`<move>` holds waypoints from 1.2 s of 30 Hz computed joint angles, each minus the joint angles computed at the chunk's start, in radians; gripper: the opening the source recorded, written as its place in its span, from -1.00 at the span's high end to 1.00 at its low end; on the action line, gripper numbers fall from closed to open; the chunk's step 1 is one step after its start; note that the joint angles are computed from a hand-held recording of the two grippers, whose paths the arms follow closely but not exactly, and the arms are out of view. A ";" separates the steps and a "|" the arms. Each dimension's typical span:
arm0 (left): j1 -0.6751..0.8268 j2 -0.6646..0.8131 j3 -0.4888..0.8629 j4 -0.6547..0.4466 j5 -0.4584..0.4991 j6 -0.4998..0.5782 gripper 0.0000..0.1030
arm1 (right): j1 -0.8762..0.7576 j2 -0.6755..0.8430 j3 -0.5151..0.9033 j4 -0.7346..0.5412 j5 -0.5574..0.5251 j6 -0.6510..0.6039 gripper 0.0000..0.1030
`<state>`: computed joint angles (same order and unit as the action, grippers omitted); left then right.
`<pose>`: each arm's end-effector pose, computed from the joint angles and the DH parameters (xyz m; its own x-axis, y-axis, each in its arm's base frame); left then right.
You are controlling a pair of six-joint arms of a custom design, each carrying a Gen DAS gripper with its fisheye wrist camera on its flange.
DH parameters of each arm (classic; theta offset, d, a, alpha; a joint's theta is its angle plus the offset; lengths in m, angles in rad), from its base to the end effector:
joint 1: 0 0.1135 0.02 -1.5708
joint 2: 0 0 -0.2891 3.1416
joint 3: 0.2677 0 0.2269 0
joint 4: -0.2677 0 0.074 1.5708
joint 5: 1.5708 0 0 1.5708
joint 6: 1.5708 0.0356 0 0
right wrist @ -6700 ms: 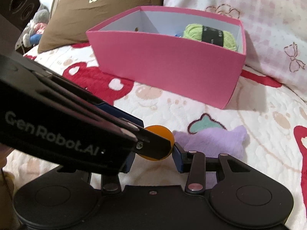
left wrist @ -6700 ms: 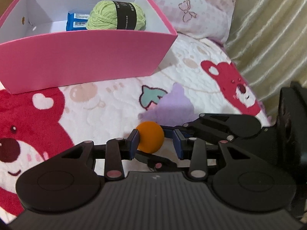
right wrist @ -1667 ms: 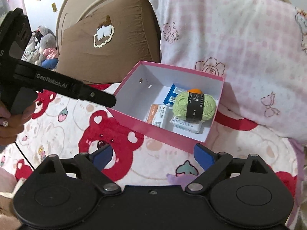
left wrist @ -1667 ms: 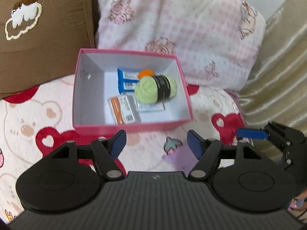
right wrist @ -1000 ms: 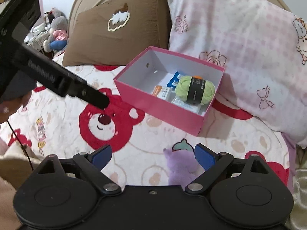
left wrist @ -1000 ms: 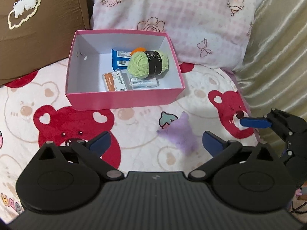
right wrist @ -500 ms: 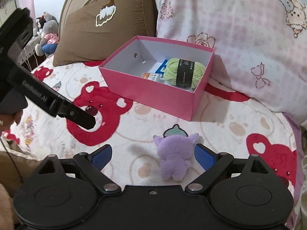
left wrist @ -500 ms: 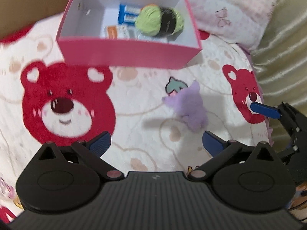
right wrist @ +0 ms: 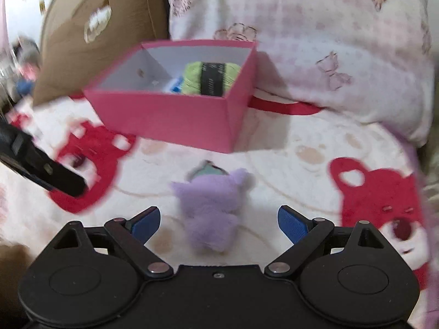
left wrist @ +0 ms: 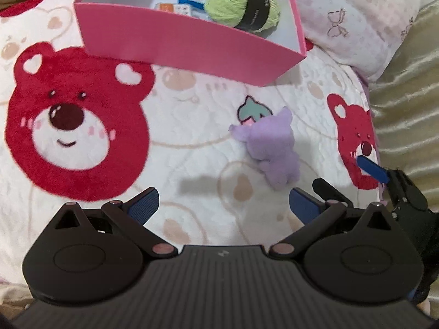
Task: Organize objects
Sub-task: 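Withdraw the open left gripper and move it toward the purple plush toy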
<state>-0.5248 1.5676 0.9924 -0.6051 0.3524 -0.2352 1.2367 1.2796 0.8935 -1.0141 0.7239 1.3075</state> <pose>0.2329 -0.1490 0.2346 -0.9143 0.2766 -0.2958 0.3814 0.8338 -0.3991 0.0811 0.1618 0.2644 -0.7319 0.0975 -0.6744 0.1374 0.9905 -0.0060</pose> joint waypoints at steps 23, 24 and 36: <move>-0.207 0.110 -0.220 0.496 -0.180 0.013 -0.89 | 0.059 0.117 -0.133 0.203 0.071 -0.097 -0.84; -0.207 0.122 -0.218 0.508 -0.172 0.013 -0.89 | 0.058 0.128 -0.132 0.207 0.068 -0.110 -0.84; -0.253 0.188 -0.230 0.603 -0.169 -0.086 -0.77 | -0.089 0.120 -0.205 0.391 -0.087 -0.245 -0.78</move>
<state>-0.7775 1.7553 0.7620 -0.0019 0.1835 -0.3211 1.1476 1.3994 0.6883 -0.6234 0.6373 1.0626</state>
